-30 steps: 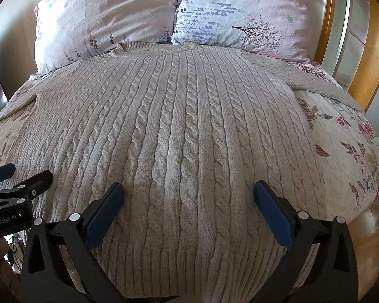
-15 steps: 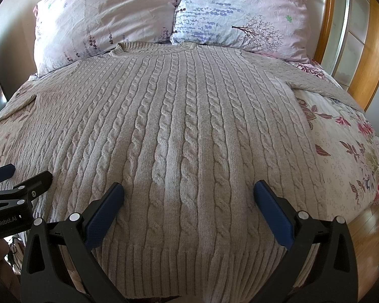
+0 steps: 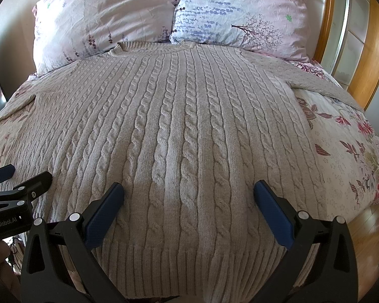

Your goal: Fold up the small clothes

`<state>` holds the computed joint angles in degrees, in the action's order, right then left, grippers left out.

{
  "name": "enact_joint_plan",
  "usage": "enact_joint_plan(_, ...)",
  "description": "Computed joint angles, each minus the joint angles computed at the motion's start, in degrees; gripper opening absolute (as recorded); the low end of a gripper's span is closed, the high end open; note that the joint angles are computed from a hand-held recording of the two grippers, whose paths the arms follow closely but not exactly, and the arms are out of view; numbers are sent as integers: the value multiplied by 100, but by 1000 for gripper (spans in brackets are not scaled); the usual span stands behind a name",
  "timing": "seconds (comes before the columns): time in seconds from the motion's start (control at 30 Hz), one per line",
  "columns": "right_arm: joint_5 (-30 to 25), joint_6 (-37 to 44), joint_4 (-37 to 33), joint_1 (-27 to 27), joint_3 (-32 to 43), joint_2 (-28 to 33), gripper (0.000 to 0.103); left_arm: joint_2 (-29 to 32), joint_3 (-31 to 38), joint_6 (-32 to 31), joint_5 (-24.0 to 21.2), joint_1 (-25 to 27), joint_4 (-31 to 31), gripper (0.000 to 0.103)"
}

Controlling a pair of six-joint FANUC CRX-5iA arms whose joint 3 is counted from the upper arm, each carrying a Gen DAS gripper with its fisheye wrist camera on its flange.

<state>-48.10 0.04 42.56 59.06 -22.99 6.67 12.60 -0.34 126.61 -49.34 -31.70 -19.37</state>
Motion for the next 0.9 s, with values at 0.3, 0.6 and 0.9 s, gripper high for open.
enact_joint_plan(0.3, 0, 9, -9, -4, 9, 7, 102, 0, 0, 0, 0, 0, 0, 101)
enact_joint_plan(0.6, 2, 27, -24, -9, 16, 13, 102, 0, 1, -3, -8, -1, 5, 101)
enact_joint_plan(0.9, -1, 74, -54, -10, 29, 12, 102, -1, 0, 3, -14, -3, 3, 101)
